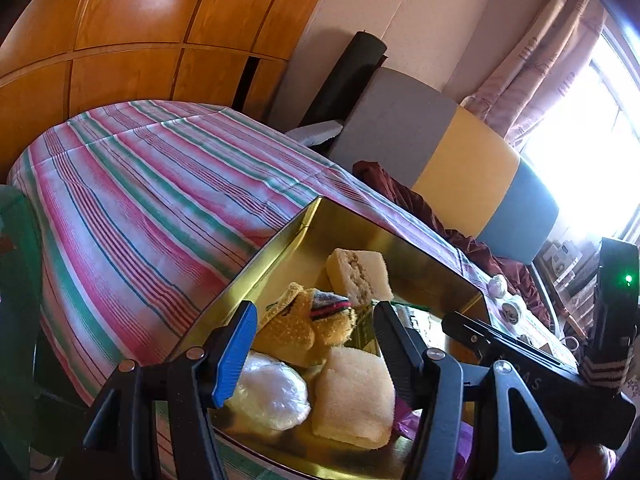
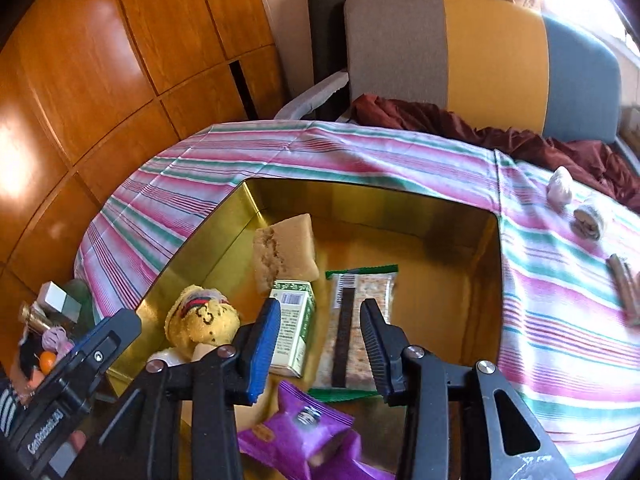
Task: Organize objects
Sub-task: 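Move both tools away from the tray back to the striped cloth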
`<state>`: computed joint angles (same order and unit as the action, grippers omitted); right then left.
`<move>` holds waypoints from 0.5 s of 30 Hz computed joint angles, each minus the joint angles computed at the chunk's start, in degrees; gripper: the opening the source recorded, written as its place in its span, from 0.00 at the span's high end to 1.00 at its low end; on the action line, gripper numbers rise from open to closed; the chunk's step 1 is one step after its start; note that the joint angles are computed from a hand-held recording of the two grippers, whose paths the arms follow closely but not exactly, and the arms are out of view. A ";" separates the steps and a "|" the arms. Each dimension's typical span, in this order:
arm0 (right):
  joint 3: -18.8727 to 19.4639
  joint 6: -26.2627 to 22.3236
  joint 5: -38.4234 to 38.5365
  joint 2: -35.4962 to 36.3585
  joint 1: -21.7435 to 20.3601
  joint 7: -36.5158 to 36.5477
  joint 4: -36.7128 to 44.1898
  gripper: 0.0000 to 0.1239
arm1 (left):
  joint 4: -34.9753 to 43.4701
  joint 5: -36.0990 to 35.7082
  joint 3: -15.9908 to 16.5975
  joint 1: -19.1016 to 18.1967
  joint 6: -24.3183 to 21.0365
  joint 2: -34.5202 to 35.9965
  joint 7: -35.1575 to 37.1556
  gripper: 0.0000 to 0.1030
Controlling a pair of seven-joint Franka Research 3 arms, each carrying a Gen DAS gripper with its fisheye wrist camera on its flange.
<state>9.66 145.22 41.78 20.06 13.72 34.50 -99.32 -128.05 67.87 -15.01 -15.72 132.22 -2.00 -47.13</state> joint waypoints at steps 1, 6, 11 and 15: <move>0.02 0.85 0.10 -0.21 -0.01 -0.53 -0.38 0.65 | 0.17 0.02 0.01 -0.01 0.23 0.14 0.35 0.41; -0.07 2.61 1.39 -1.57 -0.83 -3.25 -1.91 0.62 | 0.29 3.83 0.53 0.47 5.37 0.65 -0.97 0.41; -0.79 3.86 1.58 -1.81 -1.64 -4.85 -2.35 0.61 | 2.26 5.31 0.52 0.03 6.30 2.16 1.35 0.41; -1.60 4.99 1.66 -1.58 -2.85 -4.72 -2.36 0.61 | 3.67 6.35 0.65 -0.60 7.17 3.37 2.98 0.41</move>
<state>8.06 150.21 43.44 18.48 10.87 29.77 -101.68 -124.38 74.22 -14.36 -16.32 139.39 1.37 -44.15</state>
